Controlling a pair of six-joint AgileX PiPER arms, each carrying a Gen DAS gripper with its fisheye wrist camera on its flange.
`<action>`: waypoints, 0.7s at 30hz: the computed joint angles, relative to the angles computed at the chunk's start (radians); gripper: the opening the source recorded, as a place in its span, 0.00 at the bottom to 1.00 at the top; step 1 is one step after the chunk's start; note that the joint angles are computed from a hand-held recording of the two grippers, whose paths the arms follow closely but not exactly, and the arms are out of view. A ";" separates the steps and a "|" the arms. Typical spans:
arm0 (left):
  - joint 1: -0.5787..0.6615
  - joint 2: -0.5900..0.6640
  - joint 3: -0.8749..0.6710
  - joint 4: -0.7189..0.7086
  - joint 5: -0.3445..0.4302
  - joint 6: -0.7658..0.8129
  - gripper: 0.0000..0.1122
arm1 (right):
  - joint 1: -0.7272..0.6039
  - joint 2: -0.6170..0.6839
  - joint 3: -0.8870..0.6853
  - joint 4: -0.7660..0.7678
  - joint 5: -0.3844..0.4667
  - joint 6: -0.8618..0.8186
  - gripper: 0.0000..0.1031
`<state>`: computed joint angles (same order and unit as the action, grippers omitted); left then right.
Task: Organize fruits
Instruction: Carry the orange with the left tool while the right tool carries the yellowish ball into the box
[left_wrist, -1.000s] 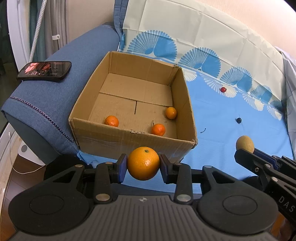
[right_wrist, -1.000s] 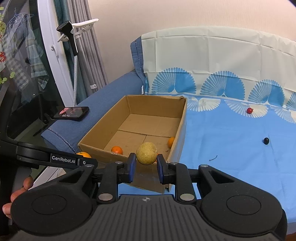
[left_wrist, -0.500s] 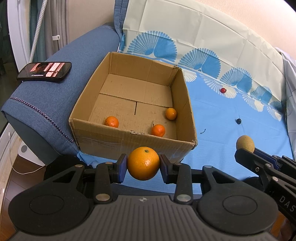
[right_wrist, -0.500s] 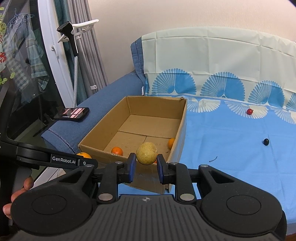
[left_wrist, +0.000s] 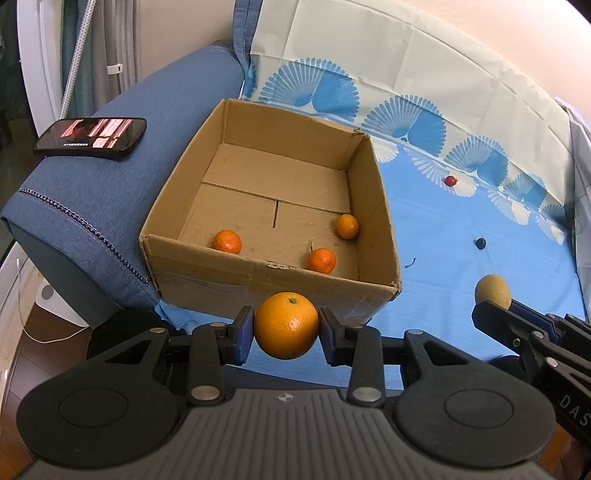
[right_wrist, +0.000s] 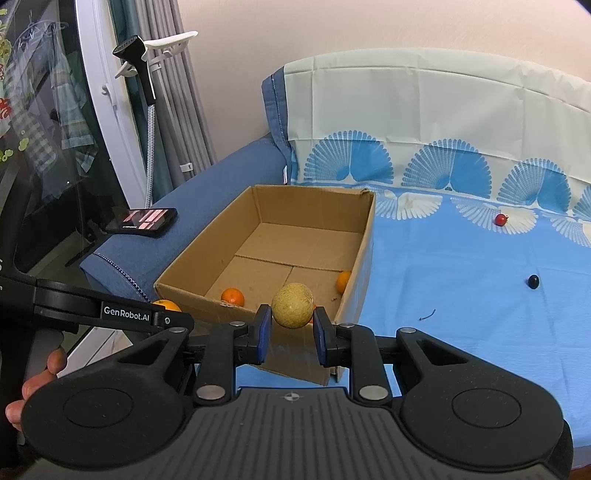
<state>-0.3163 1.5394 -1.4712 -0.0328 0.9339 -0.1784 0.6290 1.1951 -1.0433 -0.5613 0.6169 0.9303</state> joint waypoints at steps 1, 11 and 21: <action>0.002 0.002 -0.001 -0.001 0.000 0.000 0.37 | -0.001 0.003 -0.002 0.000 0.000 -0.001 0.25; 0.035 0.039 -0.048 -0.014 0.000 0.018 0.37 | -0.016 0.043 -0.024 -0.010 -0.012 0.002 0.25; 0.068 0.143 -0.186 -0.020 0.012 0.032 0.37 | -0.074 0.134 -0.083 0.062 -0.064 -0.083 0.25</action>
